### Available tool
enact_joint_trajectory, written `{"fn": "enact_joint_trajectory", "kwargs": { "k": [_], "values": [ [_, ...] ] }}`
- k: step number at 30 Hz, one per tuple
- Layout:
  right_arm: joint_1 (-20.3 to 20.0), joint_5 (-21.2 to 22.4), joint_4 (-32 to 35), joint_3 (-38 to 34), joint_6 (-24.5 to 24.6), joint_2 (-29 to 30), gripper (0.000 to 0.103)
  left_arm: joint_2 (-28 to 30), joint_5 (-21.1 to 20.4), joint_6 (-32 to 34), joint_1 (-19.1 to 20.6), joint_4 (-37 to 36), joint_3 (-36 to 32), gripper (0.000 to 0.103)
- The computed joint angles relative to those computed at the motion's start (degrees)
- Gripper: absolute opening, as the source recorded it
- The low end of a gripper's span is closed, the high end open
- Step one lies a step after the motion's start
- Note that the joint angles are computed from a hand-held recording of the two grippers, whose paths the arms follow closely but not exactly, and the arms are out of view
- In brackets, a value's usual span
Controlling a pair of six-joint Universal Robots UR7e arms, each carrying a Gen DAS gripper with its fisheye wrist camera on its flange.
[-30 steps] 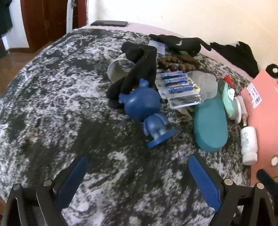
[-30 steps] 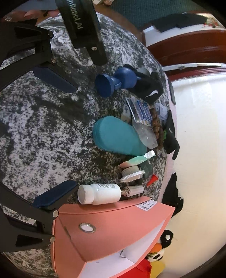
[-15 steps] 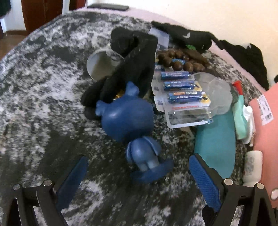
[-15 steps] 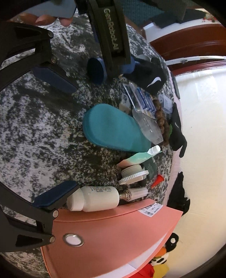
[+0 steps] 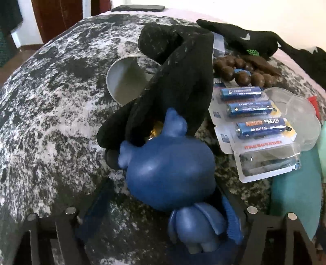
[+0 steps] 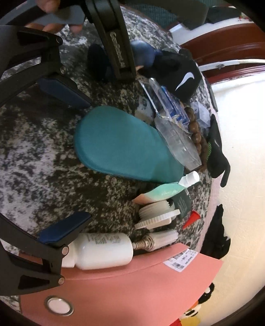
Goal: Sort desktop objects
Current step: 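Grasp the blue figurine with the left tool while the right tool grasps the teal glasses case, then carry both items into the pink box and open both tools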
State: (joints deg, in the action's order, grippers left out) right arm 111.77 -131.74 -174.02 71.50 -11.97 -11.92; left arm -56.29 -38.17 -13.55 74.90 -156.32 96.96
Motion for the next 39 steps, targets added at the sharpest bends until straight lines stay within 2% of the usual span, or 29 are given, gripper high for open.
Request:
{"fn": "enact_joint_trajectory", "kwargs": {
  "k": [2,4,6,10,16,19,20,26,39],
  "values": [
    [-0.24,0.19,0.66,-1.36,0.22,0.81,0.102,-0.22,-0.19,1.40,-0.08,-0.78,0.32,0.075],
    [-0.39,0.26,1.24,-3.07,0.25,1.84,0.102,-0.32,-0.45,2.58,-0.14,-1.73,0.52,0.060],
    [-0.39,0.06,1.06,-4.75,-0.30,2.97,0.102,-0.55,-0.43,2.94,0.00,-2.13,0.60,0.056],
    [-0.45,-0.37,1.14,-8.72,-1.31,5.36,0.102,-1.12,-2.17,3.55,0.50,-2.24,0.69,0.056],
    [-0.57,-1.66,2.59,-16.37,-2.95,9.57,0.101,-0.73,-2.50,5.19,0.61,-4.40,0.77,0.056],
    [-0.14,-2.12,1.87,-17.44,-4.64,10.37,0.080,-0.79,-2.83,5.59,0.64,-4.41,0.73,0.055],
    [0.06,-2.53,1.26,-17.39,-5.11,10.46,0.079,-0.90,-2.93,5.72,0.64,-4.39,0.87,0.055],
    [0.02,-0.93,-0.43,-9.74,-2.23,5.85,0.068,-3.30,-3.49,4.97,0.18,-3.75,4.11,0.055],
    [3.59,2.59,-9.64,16.87,1.81,-7.53,0.068,-14.25,-2.44,1.03,-4.21,-3.94,18.69,0.055]
  ]
}}
